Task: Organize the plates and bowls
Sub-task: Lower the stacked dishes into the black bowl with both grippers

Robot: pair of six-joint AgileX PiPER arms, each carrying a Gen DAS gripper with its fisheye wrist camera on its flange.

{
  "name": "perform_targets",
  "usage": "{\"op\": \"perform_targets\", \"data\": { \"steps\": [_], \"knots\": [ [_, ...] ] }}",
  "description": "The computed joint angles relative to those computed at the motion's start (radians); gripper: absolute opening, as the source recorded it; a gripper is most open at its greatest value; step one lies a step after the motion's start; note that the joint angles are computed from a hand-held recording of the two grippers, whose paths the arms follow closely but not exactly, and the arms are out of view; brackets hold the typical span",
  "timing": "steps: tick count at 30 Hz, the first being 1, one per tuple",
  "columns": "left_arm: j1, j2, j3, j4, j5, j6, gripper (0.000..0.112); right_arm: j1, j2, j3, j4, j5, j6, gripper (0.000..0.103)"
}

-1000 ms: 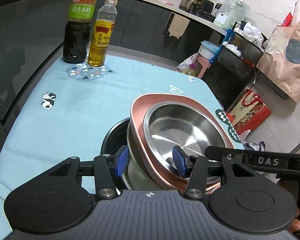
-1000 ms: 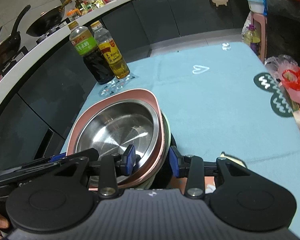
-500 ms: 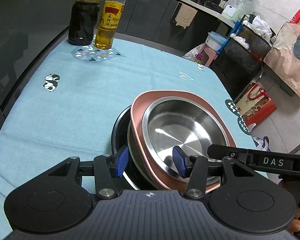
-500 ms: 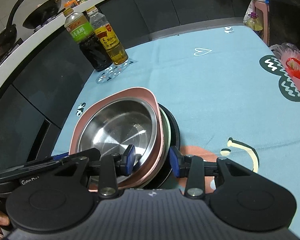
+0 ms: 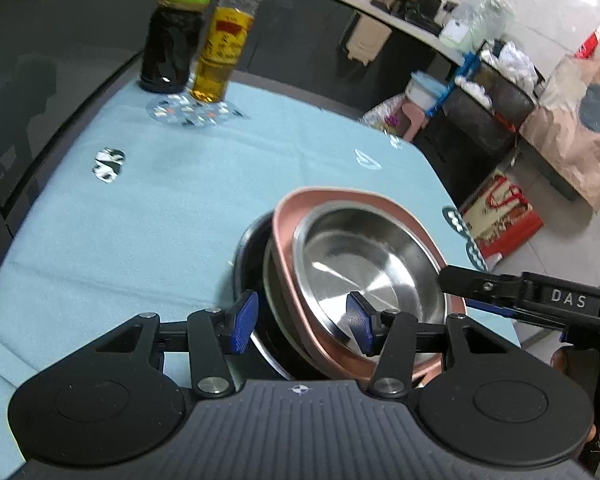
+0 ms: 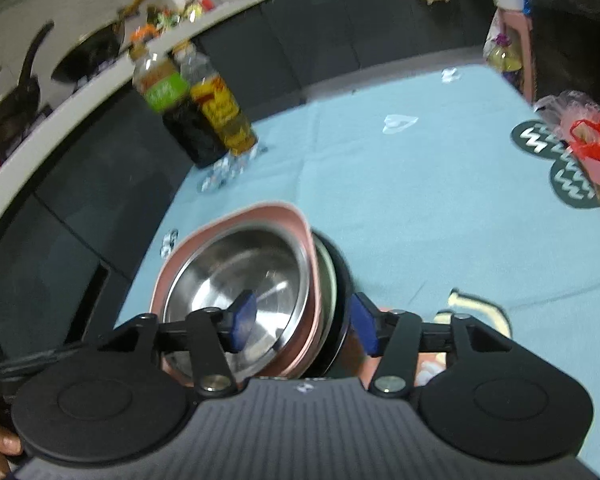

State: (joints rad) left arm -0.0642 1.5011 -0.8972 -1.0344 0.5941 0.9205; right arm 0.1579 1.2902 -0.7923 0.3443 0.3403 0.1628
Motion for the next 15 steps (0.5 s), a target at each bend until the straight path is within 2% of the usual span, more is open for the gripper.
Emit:
{"op": "perform_targets", "data": {
  "steps": [7, 15],
  "knots": [
    [0.065, 0.019, 0.024, -0.094, 0.029, 0.052, 0.055, -0.052, 0.056, -0.011, 0.208, 0.033, -0.198, 0.056],
    [0.071, 0.085, -0.008, -0.124, 0.069, 0.063, 0.057, -0.076, 0.118, -0.035, 0.334, 0.093, -0.314, 0.057]
  ]
}}
